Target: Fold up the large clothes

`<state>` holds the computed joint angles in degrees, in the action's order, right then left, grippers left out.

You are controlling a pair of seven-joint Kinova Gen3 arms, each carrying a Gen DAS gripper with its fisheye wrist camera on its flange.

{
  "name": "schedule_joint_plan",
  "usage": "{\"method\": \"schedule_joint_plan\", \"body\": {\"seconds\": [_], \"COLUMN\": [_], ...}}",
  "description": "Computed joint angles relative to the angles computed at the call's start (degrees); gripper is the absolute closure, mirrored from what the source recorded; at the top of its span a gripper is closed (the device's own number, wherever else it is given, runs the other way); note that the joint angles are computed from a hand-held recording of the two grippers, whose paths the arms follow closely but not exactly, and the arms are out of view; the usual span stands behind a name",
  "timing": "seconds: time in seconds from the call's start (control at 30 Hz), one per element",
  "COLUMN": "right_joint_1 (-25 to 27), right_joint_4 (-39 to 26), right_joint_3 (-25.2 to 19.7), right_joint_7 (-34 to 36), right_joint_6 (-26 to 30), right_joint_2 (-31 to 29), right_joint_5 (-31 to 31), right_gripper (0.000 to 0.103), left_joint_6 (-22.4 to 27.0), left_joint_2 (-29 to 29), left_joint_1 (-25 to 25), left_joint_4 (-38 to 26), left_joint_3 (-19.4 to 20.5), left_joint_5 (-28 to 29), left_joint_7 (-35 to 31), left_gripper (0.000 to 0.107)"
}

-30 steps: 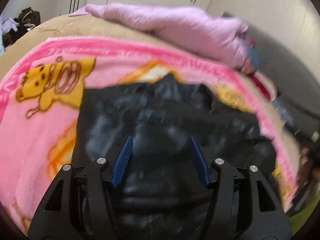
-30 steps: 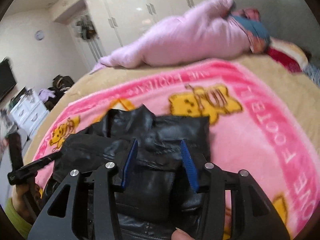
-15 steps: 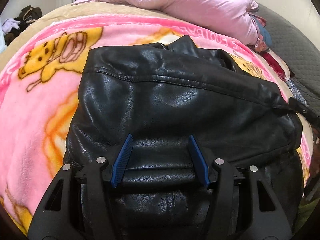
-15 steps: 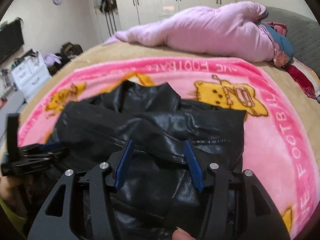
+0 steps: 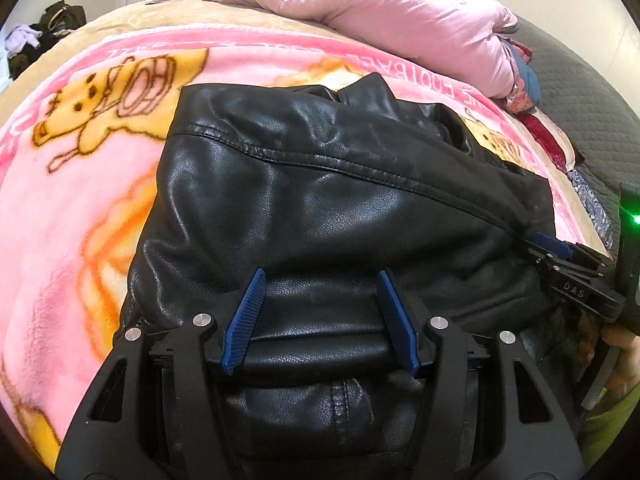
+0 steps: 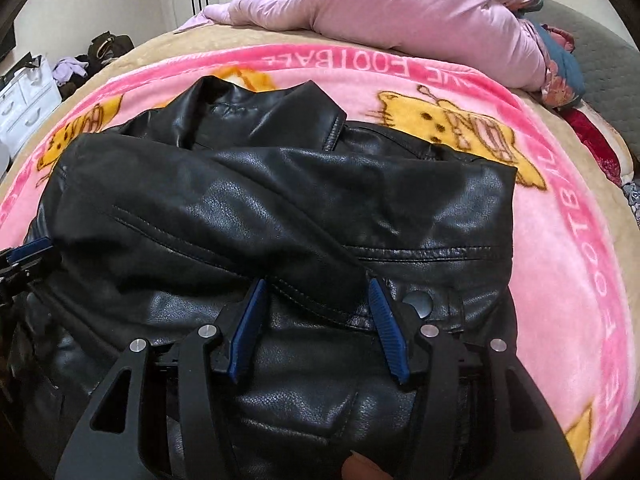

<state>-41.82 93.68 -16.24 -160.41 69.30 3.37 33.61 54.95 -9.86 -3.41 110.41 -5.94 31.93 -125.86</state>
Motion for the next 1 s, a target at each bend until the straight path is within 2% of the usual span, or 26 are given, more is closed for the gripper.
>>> {"method": "schedule_joint_plan", "body": {"seconds": [0.17,0.27,0.4,0.5,0.63,0.8,1.0], "right_joint_1": [2.3,4.5,6.6,7.8,7.4,6.4,4.9], "right_joint_4": [0.0,0.9,1.9,1.9,1.3,1.8,2.6], "right_joint_3": [0.1,-0.9,-3.5,-5.0,-6.9,-5.2,-3.7], "right_joint_7": [2.2,3.8,4.8,6.4,6.7,6.1,5.4], "right_joint_6": [-3.5,-6.9,-7.9,-6.6,-3.8,-1.6,-2.4], "right_joint_2": [-4.8,-8.7,-11.4,-11.4,-9.7,-6.6,-6.2], "right_joint_5": [-4.7,-7.6,-9.4,-11.5,-10.5,-12.1,-12.2], "right_gripper": [0.038,0.038,0.038,0.038,0.039,0.039,0.038], "left_joint_6": [2.5,1.9,2.2,2.6,1.5,2.4,0.6], "left_joint_2": [-1.1,-4.7,-6.3,-5.4,-3.6,-2.0,-2.6], "left_joint_1": [-0.4,0.4,2.7,3.9,4.8,5.0,4.9], "left_joint_4": [-1.7,-1.3,-1.5,-1.7,-0.6,-0.2,0.7], "left_joint_3": [-0.5,-1.2,-0.8,1.1,3.6,1.5,2.8], "left_joint_5": [0.4,1.7,0.8,-1.9,-6.1,-3.6,-4.6], "left_joint_7": [1.2,-0.2,-0.1,1.9,5.1,4.0,4.7], "left_gripper": [0.055,0.044,0.044,0.044,0.044,0.044,0.044]}}
